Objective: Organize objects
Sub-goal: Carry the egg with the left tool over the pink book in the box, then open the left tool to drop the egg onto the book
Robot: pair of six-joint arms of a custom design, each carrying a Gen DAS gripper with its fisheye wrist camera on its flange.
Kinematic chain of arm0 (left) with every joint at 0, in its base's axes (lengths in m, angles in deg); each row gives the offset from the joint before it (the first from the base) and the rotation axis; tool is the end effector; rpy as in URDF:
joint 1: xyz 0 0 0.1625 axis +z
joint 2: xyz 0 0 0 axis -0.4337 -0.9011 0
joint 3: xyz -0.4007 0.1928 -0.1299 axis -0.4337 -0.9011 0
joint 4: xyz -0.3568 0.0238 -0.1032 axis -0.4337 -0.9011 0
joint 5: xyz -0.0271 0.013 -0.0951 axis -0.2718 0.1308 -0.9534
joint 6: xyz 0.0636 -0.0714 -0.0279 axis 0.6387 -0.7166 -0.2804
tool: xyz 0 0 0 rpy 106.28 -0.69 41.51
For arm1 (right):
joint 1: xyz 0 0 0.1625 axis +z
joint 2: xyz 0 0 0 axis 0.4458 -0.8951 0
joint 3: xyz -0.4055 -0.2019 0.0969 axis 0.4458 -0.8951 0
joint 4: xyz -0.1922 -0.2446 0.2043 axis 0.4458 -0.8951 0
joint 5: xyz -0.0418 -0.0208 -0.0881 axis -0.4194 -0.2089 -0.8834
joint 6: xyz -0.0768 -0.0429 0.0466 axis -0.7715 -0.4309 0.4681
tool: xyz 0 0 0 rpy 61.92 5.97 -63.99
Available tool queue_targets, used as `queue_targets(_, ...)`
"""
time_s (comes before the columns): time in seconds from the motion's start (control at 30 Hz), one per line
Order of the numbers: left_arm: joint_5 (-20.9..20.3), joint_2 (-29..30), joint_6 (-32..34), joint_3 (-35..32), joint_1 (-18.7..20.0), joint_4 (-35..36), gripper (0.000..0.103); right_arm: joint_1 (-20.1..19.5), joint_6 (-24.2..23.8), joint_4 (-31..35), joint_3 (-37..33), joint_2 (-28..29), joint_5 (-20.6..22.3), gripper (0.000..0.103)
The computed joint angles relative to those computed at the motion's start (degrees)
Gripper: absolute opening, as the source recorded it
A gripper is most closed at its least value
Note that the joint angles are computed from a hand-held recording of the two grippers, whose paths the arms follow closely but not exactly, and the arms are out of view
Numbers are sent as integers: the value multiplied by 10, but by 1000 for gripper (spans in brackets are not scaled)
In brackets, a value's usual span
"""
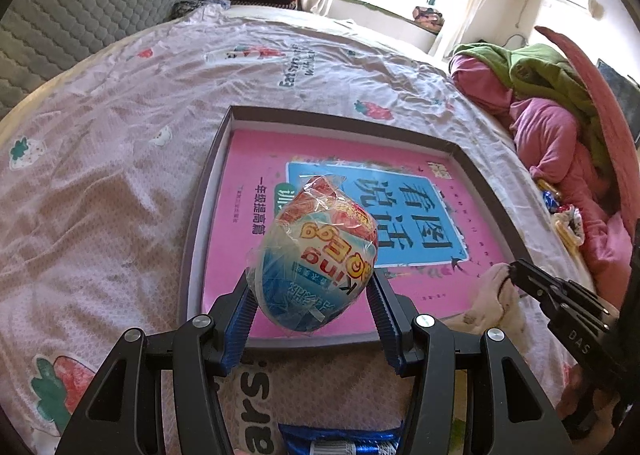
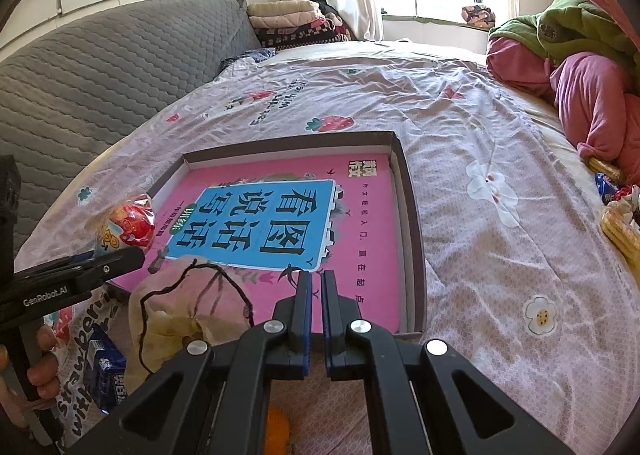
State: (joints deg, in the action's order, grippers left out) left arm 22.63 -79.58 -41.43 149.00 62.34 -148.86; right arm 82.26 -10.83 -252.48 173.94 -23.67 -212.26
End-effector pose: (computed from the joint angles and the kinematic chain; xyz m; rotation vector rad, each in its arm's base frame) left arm -0.1484 -0.3633 0.1708 0.3636 2.5147 -0.8260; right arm 0.1889 -0.3184 0.1180 0.4644 -2.3837 0.8975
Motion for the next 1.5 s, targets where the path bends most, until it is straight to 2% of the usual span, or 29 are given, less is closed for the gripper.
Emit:
queue_targets(0.27, -1, 14, 3, -8, 13, -9, 56, -15, 4, -3, 0, 6, 6, 5)
queue_targets(0.67, -12, 12, -1, -16, 28, -1, 59, -14, 9, 7, -2, 3, 7, 5)
queue_targets(1.07, -14, 3, -9, -14, 24, 9, 64, -10, 18, 17, -4, -3, 0, 5)
queue_targets(1.3, -9, -10, -19, -9, 11, 20, 67, -2, 28, 20, 2, -12, -2, 16)
queue_targets(1.5, -3, -26, -33, -5, -5, 41, 67, 10, 40, 30, 4, -22, -6, 17)
